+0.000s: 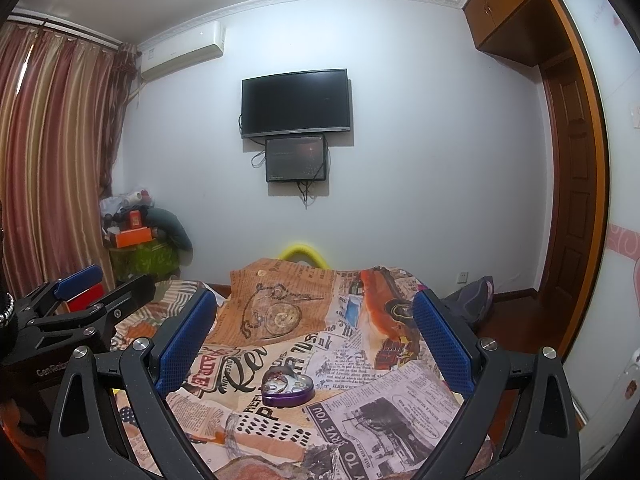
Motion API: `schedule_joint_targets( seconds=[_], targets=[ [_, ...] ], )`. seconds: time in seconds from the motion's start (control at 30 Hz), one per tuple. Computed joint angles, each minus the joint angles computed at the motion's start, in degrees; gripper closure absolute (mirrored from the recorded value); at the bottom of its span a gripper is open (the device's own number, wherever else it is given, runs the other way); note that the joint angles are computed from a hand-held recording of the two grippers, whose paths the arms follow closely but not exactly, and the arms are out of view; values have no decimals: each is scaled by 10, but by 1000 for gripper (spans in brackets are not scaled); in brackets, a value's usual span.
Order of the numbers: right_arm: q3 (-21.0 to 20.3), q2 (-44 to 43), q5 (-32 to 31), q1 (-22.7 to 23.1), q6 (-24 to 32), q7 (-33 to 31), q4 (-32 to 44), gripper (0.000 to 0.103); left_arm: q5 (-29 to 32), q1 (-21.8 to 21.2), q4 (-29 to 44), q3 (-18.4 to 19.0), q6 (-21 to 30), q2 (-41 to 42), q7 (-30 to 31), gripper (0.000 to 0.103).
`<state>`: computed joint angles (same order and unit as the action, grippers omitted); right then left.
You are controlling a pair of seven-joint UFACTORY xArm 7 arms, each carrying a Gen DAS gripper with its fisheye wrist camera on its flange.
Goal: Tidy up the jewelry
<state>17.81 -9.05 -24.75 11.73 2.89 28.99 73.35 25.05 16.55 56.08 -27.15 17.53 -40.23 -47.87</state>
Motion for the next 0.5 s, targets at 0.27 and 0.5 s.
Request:
schedule_joint_targets(
  seconds=[0.27,0.5],
  targets=[
    [-1,7,-5,-1,5,5,6,5,3,-2,1,-1,0,8,1,3],
    [-8,15,-12,6,13,15,12,5,6,-4,0,0,-2,17,-1,3]
  ],
)
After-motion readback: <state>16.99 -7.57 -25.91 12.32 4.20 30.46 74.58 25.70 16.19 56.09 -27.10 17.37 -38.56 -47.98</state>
